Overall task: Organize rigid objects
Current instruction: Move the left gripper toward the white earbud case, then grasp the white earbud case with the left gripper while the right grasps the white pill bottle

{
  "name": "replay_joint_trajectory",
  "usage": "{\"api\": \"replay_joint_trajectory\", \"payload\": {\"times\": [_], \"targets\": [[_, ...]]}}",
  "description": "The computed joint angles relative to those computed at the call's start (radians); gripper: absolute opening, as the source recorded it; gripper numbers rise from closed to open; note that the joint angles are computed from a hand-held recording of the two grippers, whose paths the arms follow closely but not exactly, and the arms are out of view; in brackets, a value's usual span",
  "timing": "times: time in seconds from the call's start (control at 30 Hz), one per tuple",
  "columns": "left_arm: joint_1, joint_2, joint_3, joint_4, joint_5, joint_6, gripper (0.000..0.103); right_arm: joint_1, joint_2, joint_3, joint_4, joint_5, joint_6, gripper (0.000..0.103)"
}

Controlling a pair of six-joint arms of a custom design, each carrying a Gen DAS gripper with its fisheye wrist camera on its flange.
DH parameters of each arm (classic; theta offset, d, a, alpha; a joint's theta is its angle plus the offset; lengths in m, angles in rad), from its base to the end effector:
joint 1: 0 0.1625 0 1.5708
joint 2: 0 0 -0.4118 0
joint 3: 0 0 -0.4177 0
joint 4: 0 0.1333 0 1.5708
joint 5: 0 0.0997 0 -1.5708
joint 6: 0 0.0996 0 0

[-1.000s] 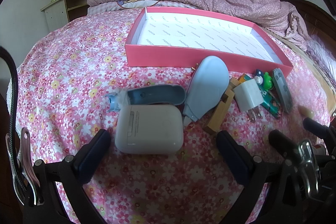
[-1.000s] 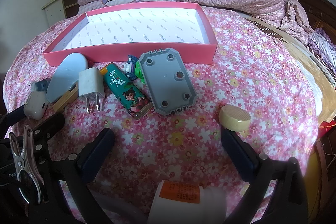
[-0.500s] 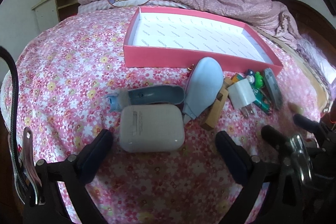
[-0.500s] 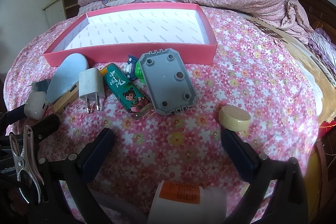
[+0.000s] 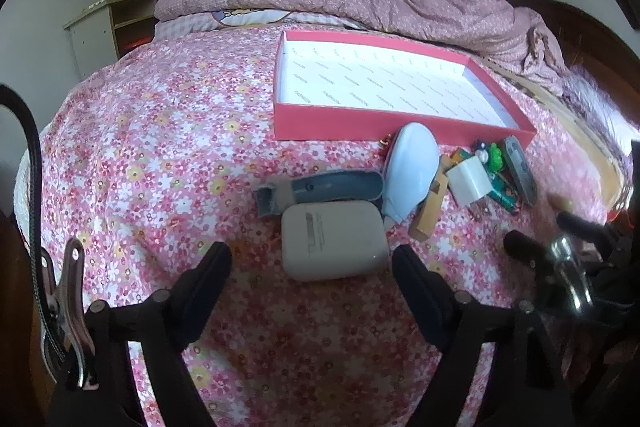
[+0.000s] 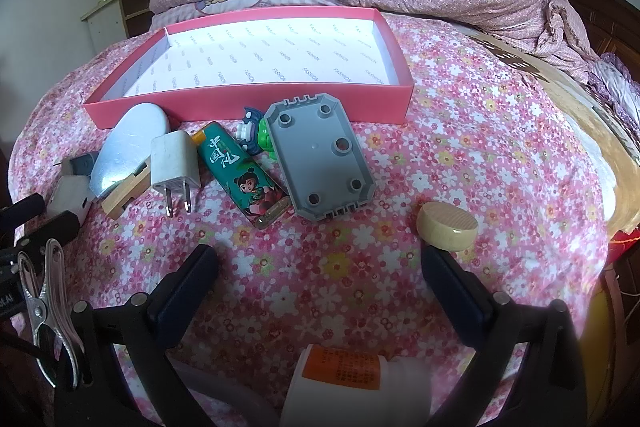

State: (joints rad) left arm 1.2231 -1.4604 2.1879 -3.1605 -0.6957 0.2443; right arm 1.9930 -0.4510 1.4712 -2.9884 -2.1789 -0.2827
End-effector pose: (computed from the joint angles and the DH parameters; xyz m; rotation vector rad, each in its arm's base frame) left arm 0.0368 -0.5140 0.3282 0.1818 2.1573 -1.0233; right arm 0.3617 -0.6188 -0.0508 0.7171 -2.4089 0.5587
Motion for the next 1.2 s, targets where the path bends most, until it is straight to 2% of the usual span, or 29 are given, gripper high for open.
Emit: {"api": "replay_joint_trajectory", "payload": {"times": [0.13,0.23,0.33,0.4,0.43,0.57,0.83,1.03,1.2], "targets": [[0.008,0.014,-0.023,0.036,-0.019,-0.026,0.086,0.000,-0.002,0.001,0.001,0.001,0.001,0.103],[0.010,0.045,-0.037,0.018,0.003,-0.010,0.085,0.000,-0.006,0.000,0.017,0.009,0.009,0.103],[0.010,0.061,-0.046,-0.002,0.011,0.002,0.077,-0.002,-0.017,-0.010,0.057,0.028,0.032,0.098],[0.009,0.064,-0.050,-0.003,0.009,0.005,0.063,-0.004,-0.035,-0.011,0.096,0.045,0.040,0.094],[0.005,0.067,-0.048,-0.010,0.014,0.014,0.062,-0.011,-0.041,-0.015,0.110,0.058,0.033,0.092],[0.005,0.031,-0.026,0.035,-0.044,0.011,0.062,-0.014,-0.090,0.038,0.114,0.109,0.001,0.090],[0.004,-0.006,0.003,0.060,-0.093,-0.009,0.062,0.010,-0.147,0.107,0.077,0.109,-0.103,0.090],[0.002,-0.042,0.018,0.110,-0.111,-0.038,0.062,0.014,-0.189,0.159,0.123,0.154,-0.090,0.090],[-0.006,-0.056,0.033,0.105,-0.114,-0.034,0.062,0.021,-0.195,0.179,0.068,0.138,-0.102,0.090]]}}
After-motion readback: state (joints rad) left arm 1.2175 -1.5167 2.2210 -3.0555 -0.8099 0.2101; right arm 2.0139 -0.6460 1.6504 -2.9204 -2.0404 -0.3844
